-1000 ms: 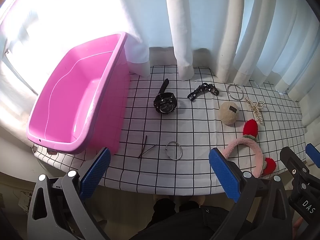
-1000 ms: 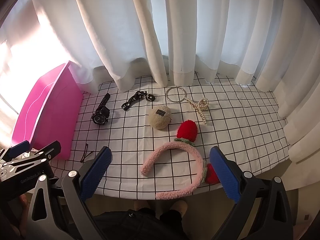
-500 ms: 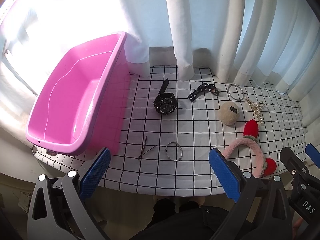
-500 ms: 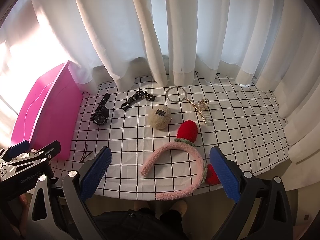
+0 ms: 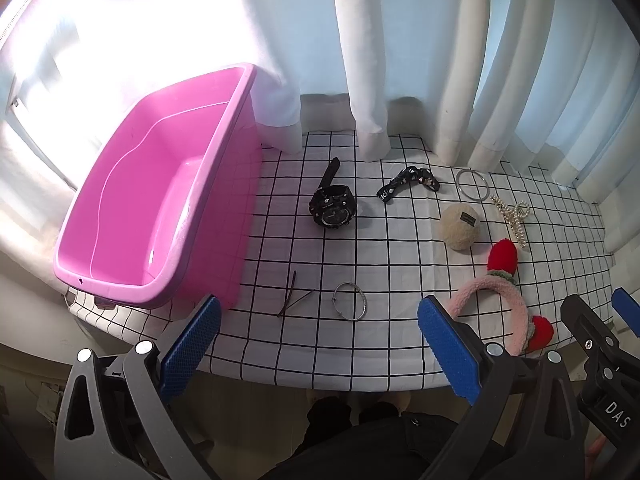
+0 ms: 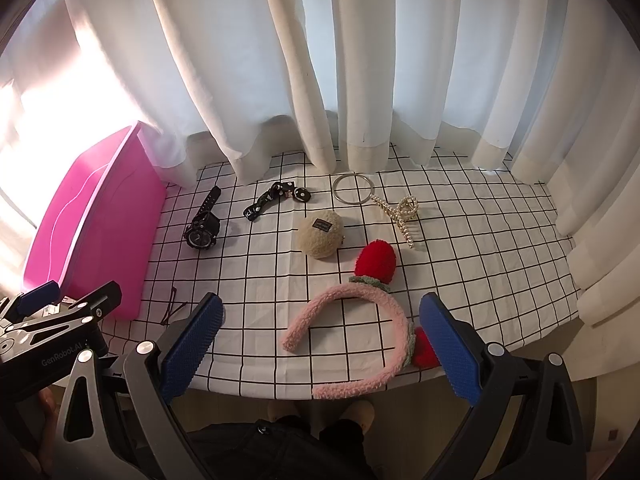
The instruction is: Organize jewelry
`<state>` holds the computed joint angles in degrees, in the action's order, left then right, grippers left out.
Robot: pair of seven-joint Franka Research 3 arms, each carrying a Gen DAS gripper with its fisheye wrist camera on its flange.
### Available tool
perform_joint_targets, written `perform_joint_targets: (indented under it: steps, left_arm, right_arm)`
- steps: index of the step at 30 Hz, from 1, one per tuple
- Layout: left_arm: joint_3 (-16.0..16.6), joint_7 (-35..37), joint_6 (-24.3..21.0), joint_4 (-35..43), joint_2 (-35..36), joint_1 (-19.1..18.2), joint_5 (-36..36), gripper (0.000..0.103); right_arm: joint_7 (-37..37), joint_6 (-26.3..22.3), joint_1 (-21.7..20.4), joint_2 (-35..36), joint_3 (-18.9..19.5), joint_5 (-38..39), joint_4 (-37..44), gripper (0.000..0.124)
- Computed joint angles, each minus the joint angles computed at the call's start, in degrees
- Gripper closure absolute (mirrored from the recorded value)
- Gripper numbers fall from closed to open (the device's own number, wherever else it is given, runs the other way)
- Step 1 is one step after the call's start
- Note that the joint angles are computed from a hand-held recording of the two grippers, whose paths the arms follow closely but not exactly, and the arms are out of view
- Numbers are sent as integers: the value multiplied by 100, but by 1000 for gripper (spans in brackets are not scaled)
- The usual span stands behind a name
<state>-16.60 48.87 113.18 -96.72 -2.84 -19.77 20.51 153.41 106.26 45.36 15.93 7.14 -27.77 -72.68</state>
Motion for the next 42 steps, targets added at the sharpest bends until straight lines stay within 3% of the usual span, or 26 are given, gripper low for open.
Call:
perform_joint_targets:
  steps: [34, 42]
  left_arm:
    - [-22, -75, -8, -102, -88, -26, 11, 6]
    - [105, -86, 129, -595, -307, 104, -507, 6]
  right_arm:
    - [80, 60, -31, -86, 35, 21, -128, 30]
    - [269, 341, -189, -361, 92, 183, -684, 30]
